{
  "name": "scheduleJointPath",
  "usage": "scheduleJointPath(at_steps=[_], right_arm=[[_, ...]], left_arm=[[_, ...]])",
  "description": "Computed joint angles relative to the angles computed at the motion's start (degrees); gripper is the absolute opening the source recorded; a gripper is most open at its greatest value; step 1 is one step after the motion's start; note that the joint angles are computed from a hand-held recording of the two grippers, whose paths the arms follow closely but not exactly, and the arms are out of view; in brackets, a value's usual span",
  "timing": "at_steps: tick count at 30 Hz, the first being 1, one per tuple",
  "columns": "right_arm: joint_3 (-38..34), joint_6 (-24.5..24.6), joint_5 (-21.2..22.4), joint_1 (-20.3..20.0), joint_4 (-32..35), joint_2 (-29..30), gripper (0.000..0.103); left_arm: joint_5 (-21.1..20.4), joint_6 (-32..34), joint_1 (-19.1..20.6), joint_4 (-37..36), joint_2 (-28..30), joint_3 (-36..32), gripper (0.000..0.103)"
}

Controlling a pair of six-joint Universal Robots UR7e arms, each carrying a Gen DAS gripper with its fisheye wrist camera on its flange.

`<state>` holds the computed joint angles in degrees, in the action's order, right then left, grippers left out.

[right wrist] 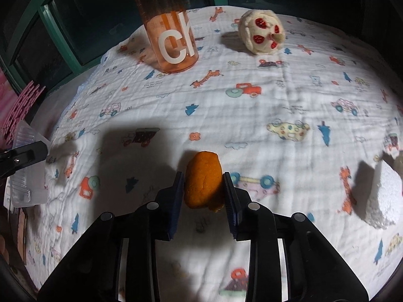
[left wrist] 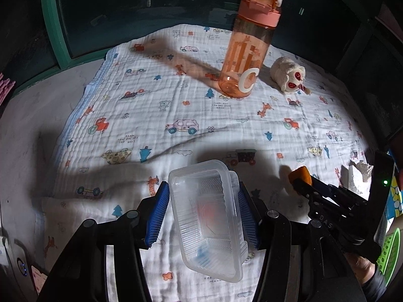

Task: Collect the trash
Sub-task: 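Grasp the orange snack with the right tool while the left tool holds the tray, then carry the orange snack over the wastebasket with the right tool while the left tool carries the tray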

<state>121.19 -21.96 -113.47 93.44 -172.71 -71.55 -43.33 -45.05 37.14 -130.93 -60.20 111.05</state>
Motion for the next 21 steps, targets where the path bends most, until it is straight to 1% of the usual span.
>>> scheduleJointPath(at_steps=[6,11,17,21], right_arm=[[5.0,-0.3,0.3,-0.3,-0.8,-7.1,0.03],[10.1,1.1,0.7,-1.2,-0.3,-15.3,0.03],[15.8,3.1,1.1,-3.7,1.6,-27.1,0.03],[19.0,3.9,1.3,-6.4,3.8,-35.9,0.03]], left_arm=[[-1.8,1.5,-1.8,-2.3,0.8,0.9,0.052],[-3.8,3.7,-4.3,-5.6,2.4,1.5,0.052],[-6.8,7.1,-8.1,-10.3,5.2,1.4,0.052],[-9.0,9.0,-10.3,-12.7,7.5,0.5,0.052]])
